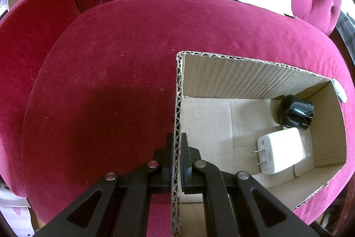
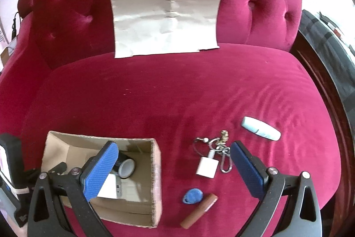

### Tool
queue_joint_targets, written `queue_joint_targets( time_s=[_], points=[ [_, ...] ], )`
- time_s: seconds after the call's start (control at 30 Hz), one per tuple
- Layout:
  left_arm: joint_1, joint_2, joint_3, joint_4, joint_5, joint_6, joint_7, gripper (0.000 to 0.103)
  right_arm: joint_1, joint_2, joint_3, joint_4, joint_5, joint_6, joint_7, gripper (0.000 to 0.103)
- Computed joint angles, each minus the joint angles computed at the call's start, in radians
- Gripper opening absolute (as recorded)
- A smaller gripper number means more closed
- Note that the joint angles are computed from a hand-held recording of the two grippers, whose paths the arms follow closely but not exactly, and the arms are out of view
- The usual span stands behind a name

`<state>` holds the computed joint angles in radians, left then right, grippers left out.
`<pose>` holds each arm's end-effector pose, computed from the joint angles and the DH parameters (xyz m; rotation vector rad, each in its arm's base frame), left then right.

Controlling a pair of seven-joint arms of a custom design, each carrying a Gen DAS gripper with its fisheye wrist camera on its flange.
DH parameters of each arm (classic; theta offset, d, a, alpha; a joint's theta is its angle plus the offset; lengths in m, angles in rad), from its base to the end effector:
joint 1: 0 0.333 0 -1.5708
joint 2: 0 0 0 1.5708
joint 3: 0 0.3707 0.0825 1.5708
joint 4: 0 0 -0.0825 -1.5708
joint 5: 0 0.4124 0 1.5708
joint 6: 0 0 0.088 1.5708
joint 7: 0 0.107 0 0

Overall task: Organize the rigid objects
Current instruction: 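Move the right gripper back over the seat toward the white plug adapter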

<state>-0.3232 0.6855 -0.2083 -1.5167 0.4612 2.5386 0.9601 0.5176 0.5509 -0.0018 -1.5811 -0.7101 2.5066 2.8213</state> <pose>0.7029 -0.3776 0.3272 -1.8101 2.1819 -0.4362 0.6738 0.3879 0.3871 -1.6514 2.0859 -0.6627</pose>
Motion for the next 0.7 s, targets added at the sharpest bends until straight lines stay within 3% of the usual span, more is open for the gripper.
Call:
queue_joint_targets(
  time_s=[0.47, 0.7],
  points=[
    [0.0, -0.001, 0.001, -0.002, 0.001, 0.0, 0.001, 0.004, -0.031, -0.049, -0.011, -0.106, -0.044, 0.032, 0.012, 0.103],
    [0.0, -0.001, 0.001, -0.002, 0.001, 0.0, 0.002, 0.004, -0.057, -0.058, -0.004, -0.158, -0.054, 0.093, -0.009, 0.103]
  ],
)
